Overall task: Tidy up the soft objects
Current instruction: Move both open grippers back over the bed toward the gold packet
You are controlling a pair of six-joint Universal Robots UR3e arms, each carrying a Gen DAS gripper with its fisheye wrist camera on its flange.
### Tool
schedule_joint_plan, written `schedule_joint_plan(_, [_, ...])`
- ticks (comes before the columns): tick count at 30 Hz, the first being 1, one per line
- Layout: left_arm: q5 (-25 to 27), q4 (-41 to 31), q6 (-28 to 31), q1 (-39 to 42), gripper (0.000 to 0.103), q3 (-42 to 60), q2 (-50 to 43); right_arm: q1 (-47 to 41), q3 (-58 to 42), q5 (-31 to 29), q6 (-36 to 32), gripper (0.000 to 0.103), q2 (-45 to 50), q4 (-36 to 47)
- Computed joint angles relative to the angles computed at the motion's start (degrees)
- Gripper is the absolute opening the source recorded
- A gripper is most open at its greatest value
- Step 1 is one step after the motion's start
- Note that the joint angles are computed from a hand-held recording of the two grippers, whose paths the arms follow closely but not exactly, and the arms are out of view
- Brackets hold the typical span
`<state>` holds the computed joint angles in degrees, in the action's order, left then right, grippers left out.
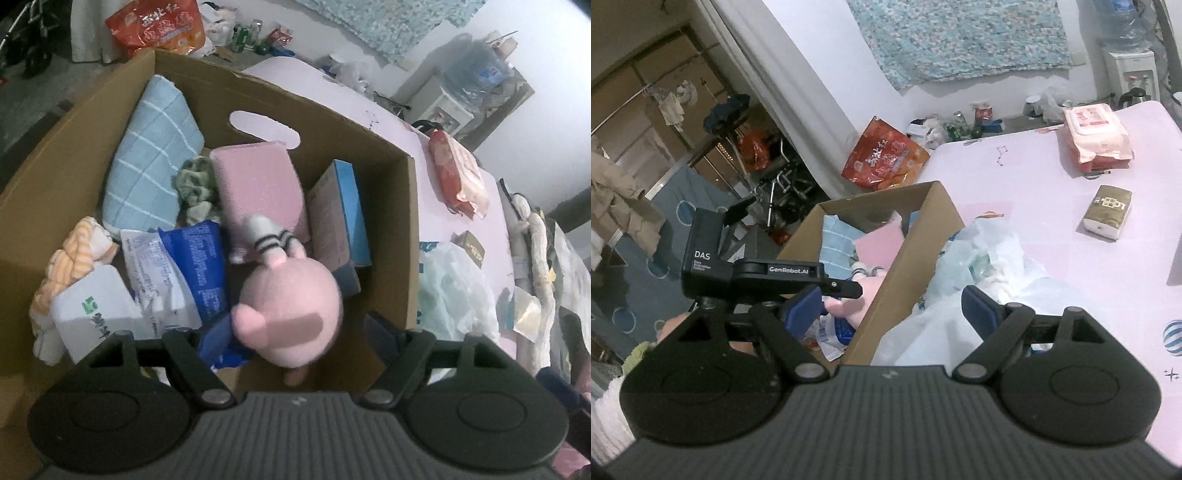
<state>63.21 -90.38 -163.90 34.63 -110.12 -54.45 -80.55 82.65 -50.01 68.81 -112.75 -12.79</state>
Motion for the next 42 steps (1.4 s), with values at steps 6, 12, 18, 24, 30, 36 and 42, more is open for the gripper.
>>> schedule_joint_plan(6, [-0.98,-5.72,2.59,2.83,0.080,4.11,2.12,-1.23,0.17,-0.08,-1.17,0.083,1.22,0.57])
schedule_joint_plan(12, [-2.50,-12.29,6.38,5.12,0.083,9.59,6.13,-6.37,0.71,-2.21,-3.05,0.085,2.97,0.14])
schedule_joint_plan(18, [-1.18,-7.88,1.50,-5.39,0.091,14.89,3.69,-10.66,4.65,-2.68,0.02,0.085,4.80,-7.80])
schedule_joint_plan(24, [8.22,9.31,-9.81,-28.34,0.096,18.41,-6.51,-12.08,9.34,-0.06,7.54,0.085,8.84,-19.88])
schedule_joint_plan(30, [19.34,18.20,-17.86,-47.61,0.096,29.50,-24.15,-15.32,12.28,3.18,10.29,0.086,14.02,-27.87])
schedule_joint_plan(36, [24.90,18.88,-19.21,-57.53,0.099,46.72,-44.44,-16.23,18.68,6.49,15.69,0.086,16.32,-43.07])
schedule_joint_plan(42, [26.98,7.03,-20.91,-62.10,0.099,78.43,-70.37,-13.85,23.72,12.20,23.07,0.087,18.98,-59.10])
